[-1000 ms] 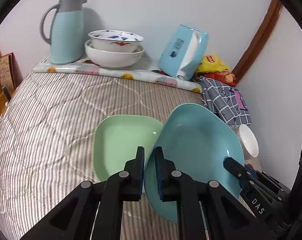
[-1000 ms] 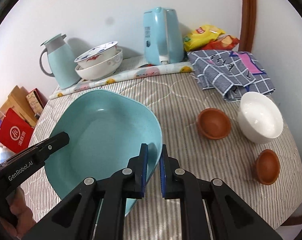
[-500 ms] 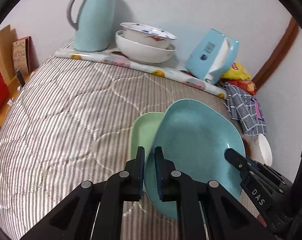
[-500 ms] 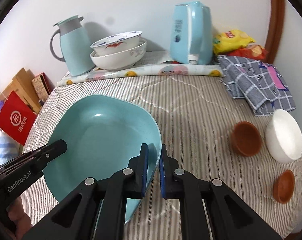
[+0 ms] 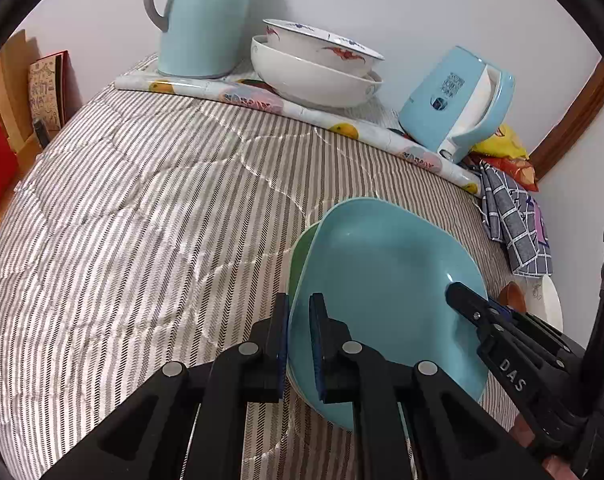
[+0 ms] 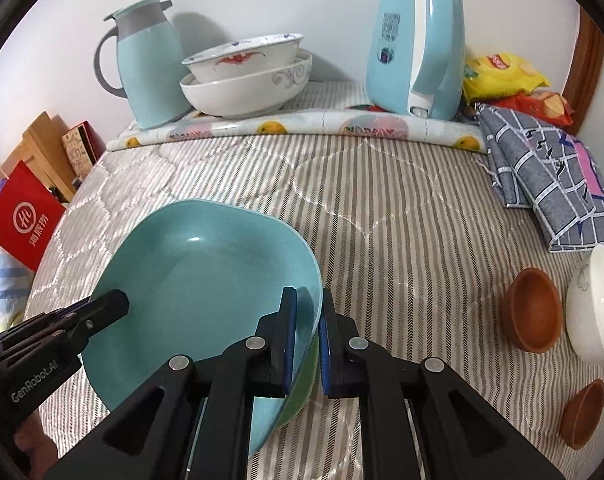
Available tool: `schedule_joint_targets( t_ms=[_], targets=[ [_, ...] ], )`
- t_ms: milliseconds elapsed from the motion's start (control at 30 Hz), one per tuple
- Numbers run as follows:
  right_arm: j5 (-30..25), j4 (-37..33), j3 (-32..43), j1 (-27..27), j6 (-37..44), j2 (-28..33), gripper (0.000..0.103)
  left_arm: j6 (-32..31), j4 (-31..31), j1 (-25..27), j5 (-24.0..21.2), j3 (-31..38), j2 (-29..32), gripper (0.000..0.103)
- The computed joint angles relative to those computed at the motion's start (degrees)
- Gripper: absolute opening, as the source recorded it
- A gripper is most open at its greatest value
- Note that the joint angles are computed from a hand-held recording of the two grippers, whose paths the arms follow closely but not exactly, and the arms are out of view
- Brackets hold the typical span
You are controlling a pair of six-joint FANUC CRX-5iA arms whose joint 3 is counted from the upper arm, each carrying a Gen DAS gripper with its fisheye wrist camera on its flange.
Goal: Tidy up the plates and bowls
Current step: 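Carry the light-blue plate onto the green plate and open both grippers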
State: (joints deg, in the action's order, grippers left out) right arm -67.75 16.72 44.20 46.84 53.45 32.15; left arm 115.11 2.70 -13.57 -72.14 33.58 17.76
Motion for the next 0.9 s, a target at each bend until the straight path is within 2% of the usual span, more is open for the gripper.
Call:
schedule_joint_targets(
  t_ms=[267,500,667,767,833,900],
  targets=[
    [-0.92,-0.88,1.64,-0.72,1.82,1.43,0.01,-0.21,-2.63,-1.23,-1.26,2.15,1.22,0.01],
    [-2.73,-0.96,4.14,-0.51,3.03,3.04,0.013,-1.34,-1.59,-0.67,-1.51,1.78,1.03,0.011],
    [-2.7,-0.52,3.83,-0.27,2.57,2.82,0.014,-2.21,-0.34,-0.4,-0.98,0.54,0.42,0.015],
    [-2.65,-0.21,3.45,-0.11,2.73,2.46,0.015,-2.73,0.94,-0.18,-0.63,-0.08,0.21,0.024],
    [-2.69,-0.09,3.17,-0.02,2.57,2.16,0.018,-3.25,1.3,-0.21,-1.04,0.07,0.26,0.039],
    [-2.84,-0.18,2.78,0.05,2.33,1.65,0.029,-3.44,0.69,-0.51,-0.81,-0.04,-0.12,0.045]
  ],
)
